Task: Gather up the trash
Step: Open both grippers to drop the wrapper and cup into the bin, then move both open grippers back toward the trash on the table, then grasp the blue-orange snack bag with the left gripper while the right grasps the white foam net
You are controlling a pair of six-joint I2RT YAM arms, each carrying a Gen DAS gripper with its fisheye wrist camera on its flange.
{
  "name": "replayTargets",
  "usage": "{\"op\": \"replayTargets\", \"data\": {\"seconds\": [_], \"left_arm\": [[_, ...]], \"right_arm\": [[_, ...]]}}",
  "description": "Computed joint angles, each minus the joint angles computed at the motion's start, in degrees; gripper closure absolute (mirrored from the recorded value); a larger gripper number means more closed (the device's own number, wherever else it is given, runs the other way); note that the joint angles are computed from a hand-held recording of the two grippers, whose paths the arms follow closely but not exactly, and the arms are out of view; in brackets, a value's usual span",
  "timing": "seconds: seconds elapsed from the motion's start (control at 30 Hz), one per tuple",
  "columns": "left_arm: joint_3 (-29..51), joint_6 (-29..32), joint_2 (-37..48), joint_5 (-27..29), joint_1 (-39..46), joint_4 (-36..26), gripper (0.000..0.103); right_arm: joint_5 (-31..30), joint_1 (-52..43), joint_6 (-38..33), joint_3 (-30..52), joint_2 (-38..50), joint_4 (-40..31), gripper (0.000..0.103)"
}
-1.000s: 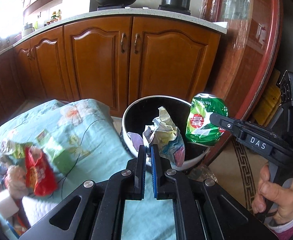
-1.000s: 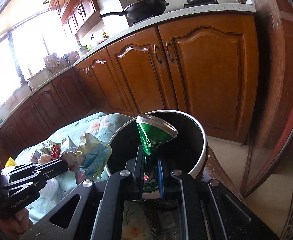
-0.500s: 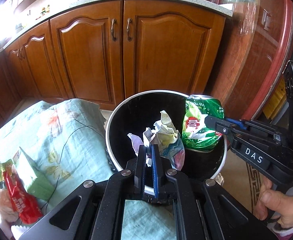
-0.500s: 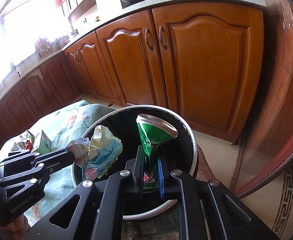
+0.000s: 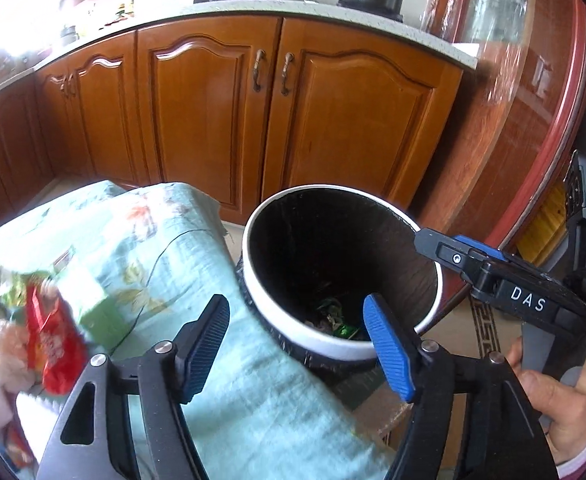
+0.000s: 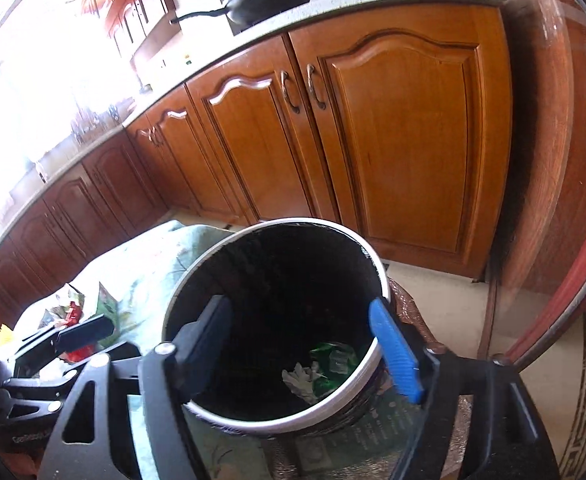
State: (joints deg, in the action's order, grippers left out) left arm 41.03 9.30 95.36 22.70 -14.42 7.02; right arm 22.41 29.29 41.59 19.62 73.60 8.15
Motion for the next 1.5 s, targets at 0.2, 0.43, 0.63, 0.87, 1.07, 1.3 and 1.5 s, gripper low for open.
{"op": "replayTargets", "data": {"seconds": [0.2, 0.43, 0.63, 0.87, 1.07, 1.3, 1.5], "left_arm": [[-9.49, 1.98, -8.49, 5.09, 8.58, 1.03, 0.031], [-15.42, 8.94, -17.99, 11.53, 21.42, -6.85, 0.031], [-15.19, 20.08, -21.24, 17.79, 35.98, -18.13, 0.031], [-13.42, 29.71, -21.62, 21.79, 48.47, -27.95, 0.031], [-10.16, 37.05, -18.89, 23.89, 57.52, -34.69, 0.031], [-6.3, 37.02, -14.31, 22.43, 61.51, -34.08, 0.032], [-3.2, 32.0, -10.56, 18.83, 58.77, -28.67, 0.035]], "right_arm": [[5.54, 8.87, 6.76, -1.29, -3.63, -1.21, 0.017], [10.43, 20.88, 15.65, 1.07, -0.54, -2.78, 0.017], [11.36, 27.36, 21.01, 4.1, 4.96, -1.87, 0.017], [10.81, 32.39, 23.18, 9.07, 12.36, -0.05, 0.017], [9.53, 35.41, 23.3, 14.09, 18.99, 1.69, 0.017], [5.77, 35.35, 21.65, 19.44, 25.41, 4.49, 0.017], [4.39, 34.06, 20.91, 22.84, 28.95, 5.42, 0.017]]}}
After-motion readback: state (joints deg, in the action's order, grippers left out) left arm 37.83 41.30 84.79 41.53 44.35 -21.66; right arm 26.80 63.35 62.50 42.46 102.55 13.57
